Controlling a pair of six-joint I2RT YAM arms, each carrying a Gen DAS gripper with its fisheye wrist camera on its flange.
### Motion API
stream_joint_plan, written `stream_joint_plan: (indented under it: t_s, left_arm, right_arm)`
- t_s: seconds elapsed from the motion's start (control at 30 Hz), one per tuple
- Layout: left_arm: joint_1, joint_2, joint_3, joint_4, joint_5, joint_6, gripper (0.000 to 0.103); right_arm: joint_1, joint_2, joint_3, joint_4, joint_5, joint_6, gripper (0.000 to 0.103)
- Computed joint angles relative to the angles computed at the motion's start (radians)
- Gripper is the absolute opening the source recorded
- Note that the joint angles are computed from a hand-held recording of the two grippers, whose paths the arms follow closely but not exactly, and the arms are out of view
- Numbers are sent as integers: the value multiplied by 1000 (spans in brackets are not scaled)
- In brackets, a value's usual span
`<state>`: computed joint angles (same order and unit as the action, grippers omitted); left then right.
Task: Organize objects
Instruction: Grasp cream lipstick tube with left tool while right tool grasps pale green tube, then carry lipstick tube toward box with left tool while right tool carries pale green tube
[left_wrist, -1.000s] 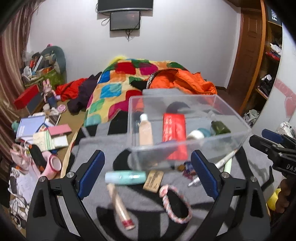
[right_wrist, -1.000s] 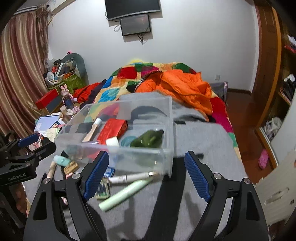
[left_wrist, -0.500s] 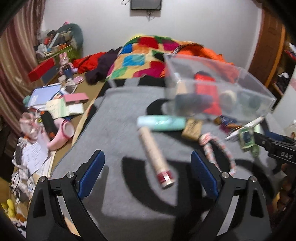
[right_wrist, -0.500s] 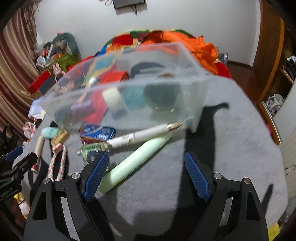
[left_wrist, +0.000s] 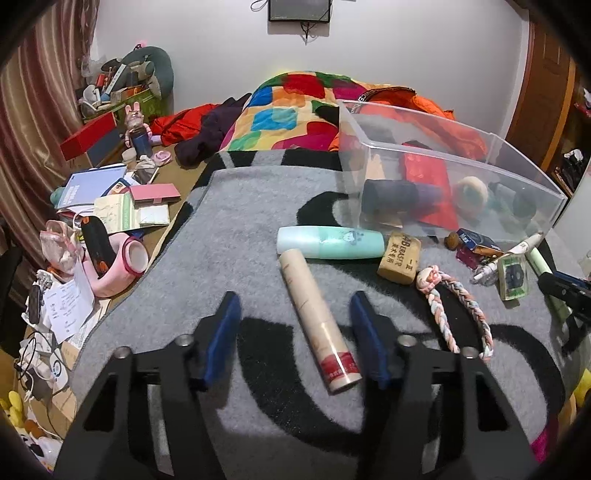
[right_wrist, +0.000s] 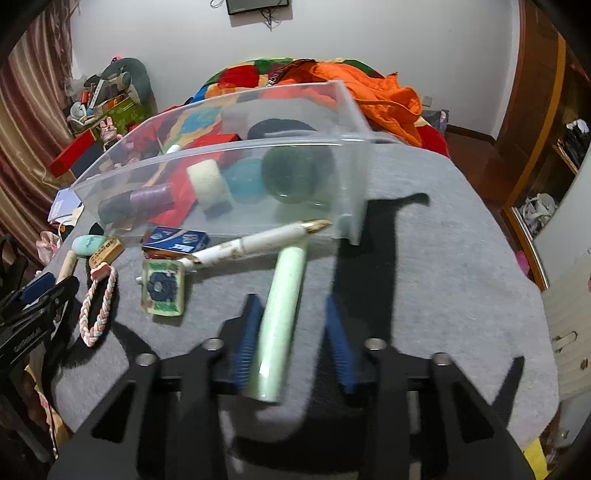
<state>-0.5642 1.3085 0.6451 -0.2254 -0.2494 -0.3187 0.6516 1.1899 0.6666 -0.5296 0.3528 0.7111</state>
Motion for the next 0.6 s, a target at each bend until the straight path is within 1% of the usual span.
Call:
stream_joint_plan:
  t_s: [0.03,0.07,0.1,0.13,0.17,0.2,0.23,0.33,0.4,0.53,0.6]
  left_arm:
    - [-6,-6,-4,0,-11,3,45]
    - [-14,-17,-14,4,-27,6,42]
    - [-17,-27,-23,5,-35,7,35]
    - [-21,-38,-29,3,-39,6,29]
    - [-22,-49,-36,1,-41,8,26]
    - [-25,-62,-45,-4,-46,12,18]
    - [-32,-72,-48,-14,-53,14,14]
    - [-40,-109,-60,-39,-58,20,14]
    - [-34,-125,-61,-53,-43,18,14]
    - [-19,-158,-53,-72,2,-1,14]
    - [-27,-173,-46,-78,6,-7,14]
  right_arm:
    - [-14,-17,-10,2,-11,-6,17]
    - [-22,-28,-18,5,-19,-10,17]
    - [-27,-39,-26,11,-22,-12,15]
    - [-26,-46,-33,12,-16,-7,14]
    - [-22,-50,-37,14,-10,-2,14]
    - [-16,-54,-41,15,-3,4,14]
    - [-6,-60,-45,13,9,17,14]
    - [11,-85,-56,-2,38,53,14]
    - [12,-108,-64,-14,47,66,14]
    - [-11,-175,-75,-36,13,52,14]
    - [-4,-205,-73,-55,13,57,14]
